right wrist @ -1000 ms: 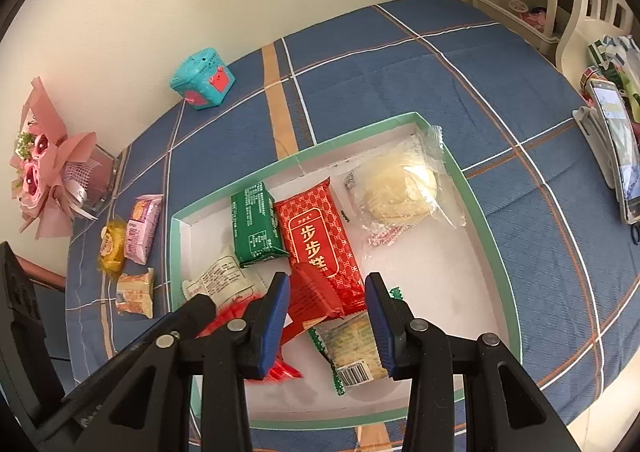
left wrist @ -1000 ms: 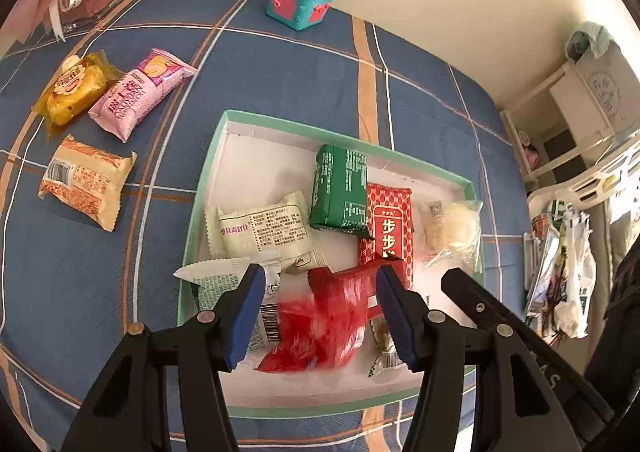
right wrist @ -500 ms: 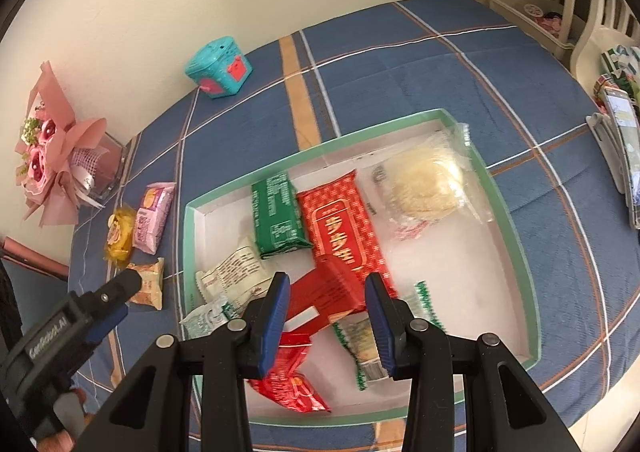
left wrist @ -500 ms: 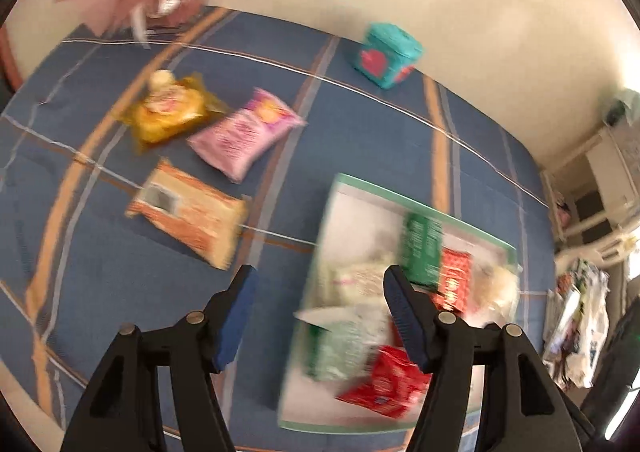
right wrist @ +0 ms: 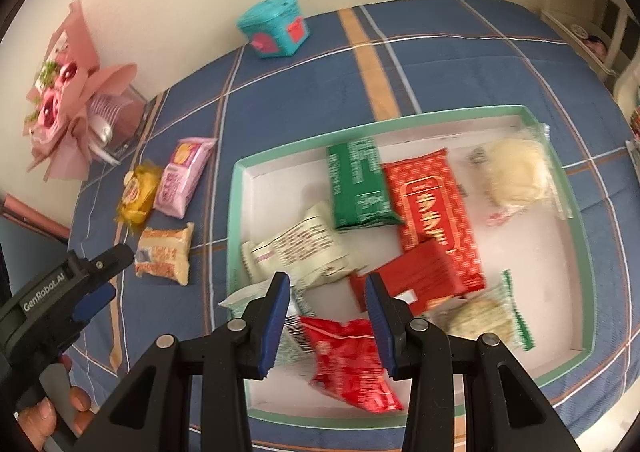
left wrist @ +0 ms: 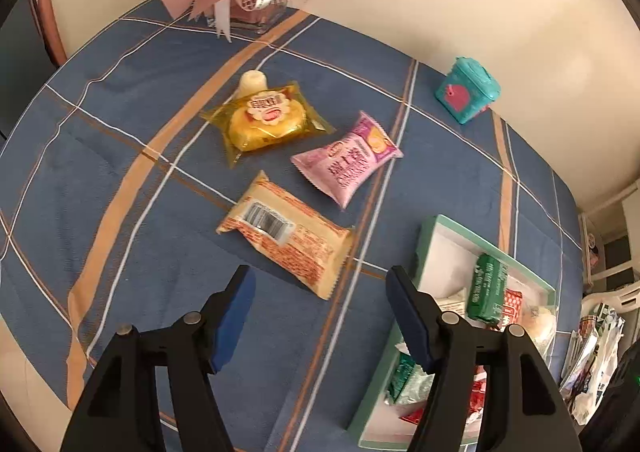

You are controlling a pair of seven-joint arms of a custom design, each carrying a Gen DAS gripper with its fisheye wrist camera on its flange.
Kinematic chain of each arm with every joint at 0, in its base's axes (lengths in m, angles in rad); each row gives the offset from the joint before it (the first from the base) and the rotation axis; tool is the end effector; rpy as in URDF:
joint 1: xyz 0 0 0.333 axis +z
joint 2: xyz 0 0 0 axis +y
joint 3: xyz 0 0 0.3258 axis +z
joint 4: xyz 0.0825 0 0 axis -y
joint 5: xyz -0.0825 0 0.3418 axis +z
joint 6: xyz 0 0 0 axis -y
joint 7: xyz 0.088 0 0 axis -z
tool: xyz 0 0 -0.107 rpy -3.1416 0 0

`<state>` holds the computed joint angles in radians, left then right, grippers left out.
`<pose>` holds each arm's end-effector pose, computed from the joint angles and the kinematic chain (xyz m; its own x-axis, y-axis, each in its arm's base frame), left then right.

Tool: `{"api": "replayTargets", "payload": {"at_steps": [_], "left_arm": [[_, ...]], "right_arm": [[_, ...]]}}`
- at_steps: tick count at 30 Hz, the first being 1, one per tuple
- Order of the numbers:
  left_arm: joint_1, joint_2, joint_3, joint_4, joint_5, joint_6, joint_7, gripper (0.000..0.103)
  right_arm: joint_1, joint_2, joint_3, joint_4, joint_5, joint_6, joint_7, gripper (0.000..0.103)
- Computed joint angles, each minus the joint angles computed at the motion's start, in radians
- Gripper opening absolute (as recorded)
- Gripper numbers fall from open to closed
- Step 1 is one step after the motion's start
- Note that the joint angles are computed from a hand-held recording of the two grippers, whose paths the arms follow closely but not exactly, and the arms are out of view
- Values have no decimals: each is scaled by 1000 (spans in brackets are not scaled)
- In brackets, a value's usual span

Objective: Organize snacks
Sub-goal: 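Open both tools and withdraw them from the tray toward the loose snacks, then move the left tool to the orange bread pack while the right tool approaches the pink roll pack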

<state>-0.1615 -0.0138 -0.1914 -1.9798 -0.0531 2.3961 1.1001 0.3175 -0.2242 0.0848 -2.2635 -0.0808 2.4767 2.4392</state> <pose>0.5157 -0.1910 0.5438 0.1021 -0.9678 0.2299 -0.9194 -0.1800 -0.3496 0.4363 0.1888 0.5282 -0.3428 -0.9023 -0.2614 -0.8421 0.4185 -0.3402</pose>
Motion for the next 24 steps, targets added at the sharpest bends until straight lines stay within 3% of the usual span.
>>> {"api": "replayTargets", "payload": {"at_steps": [5,10,15,18,24], "left_arm": [[4,5,4,0,26,-2,-10,83],[9,8,8,-4,69,-2,-20,84],[19,8,14,-15,100,4,-42,86],[25,6,17,-21,133,13,-57,98],[35,9,21,-27,151,28,-70,99]], "right_arm": [[11,38,16,40,-22,-12,2,50],[22,74,28,76,-47,-19,8,71],[36,106,38,111,-84,-27,8,81],[43,117,40,120,-97,-21,7,89],[50,136,42,133,-122,-13,14,102]]}}
